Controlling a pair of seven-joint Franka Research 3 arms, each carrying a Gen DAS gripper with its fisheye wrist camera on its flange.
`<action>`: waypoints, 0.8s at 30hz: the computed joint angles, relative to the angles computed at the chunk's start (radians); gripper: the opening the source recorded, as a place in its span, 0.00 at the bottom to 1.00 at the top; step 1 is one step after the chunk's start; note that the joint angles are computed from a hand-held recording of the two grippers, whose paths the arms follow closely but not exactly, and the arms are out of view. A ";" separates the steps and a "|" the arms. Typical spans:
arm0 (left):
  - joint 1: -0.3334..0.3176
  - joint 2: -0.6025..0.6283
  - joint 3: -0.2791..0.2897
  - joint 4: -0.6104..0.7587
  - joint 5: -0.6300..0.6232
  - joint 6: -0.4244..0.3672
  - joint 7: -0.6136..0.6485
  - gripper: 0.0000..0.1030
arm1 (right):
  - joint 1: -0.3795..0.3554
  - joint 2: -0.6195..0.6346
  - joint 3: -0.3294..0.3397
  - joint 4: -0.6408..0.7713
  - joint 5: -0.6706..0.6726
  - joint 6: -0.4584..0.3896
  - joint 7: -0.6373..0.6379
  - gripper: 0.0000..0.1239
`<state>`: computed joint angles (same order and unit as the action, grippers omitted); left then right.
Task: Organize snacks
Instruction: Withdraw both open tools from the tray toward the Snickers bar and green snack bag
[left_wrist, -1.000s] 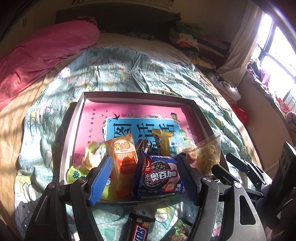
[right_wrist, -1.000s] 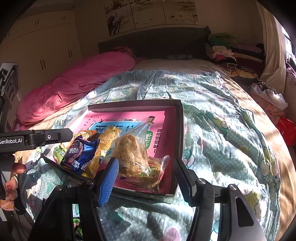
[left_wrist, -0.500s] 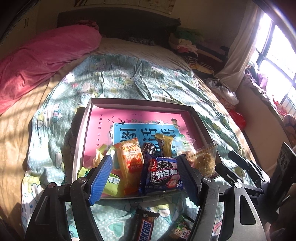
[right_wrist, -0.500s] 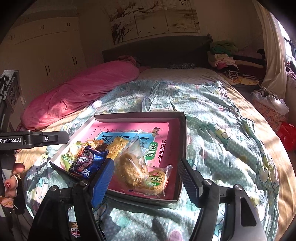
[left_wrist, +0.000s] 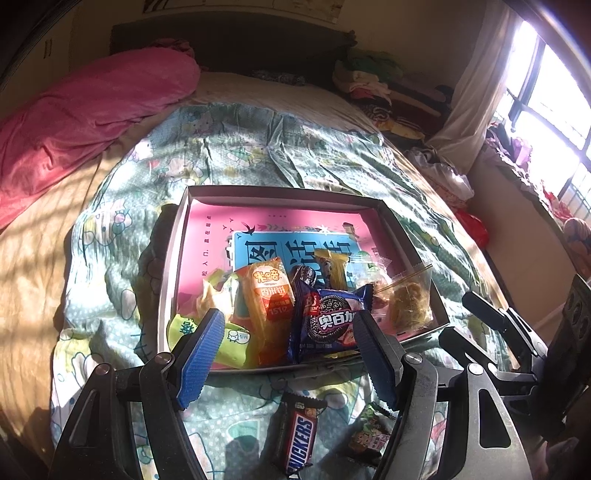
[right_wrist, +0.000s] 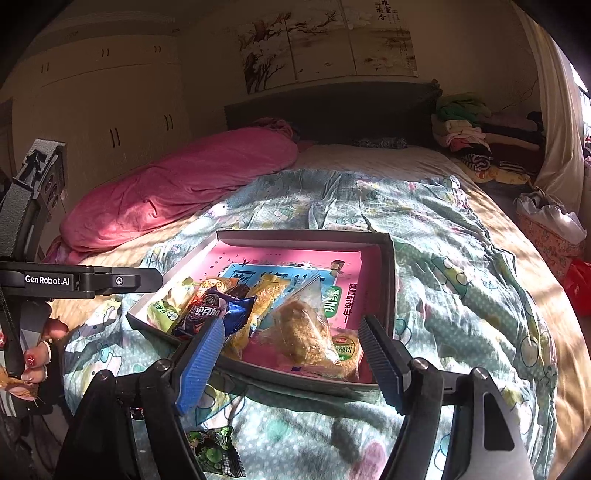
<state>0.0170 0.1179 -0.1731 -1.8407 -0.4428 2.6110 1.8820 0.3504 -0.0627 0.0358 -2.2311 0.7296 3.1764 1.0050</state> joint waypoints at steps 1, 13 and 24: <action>0.001 -0.002 0.000 -0.003 0.000 -0.003 0.001 0.72 | 0.011 -0.005 -0.005 -0.001 0.024 -0.004 -0.025 0.60; -0.001 -0.037 0.014 -0.054 0.008 -0.033 0.038 0.72 | -0.009 -0.032 0.022 -0.024 -0.130 -0.149 0.076 0.62; -0.008 -0.060 0.031 -0.104 0.023 -0.058 0.060 0.72 | -0.009 -0.062 0.029 -0.053 -0.177 -0.296 0.091 0.62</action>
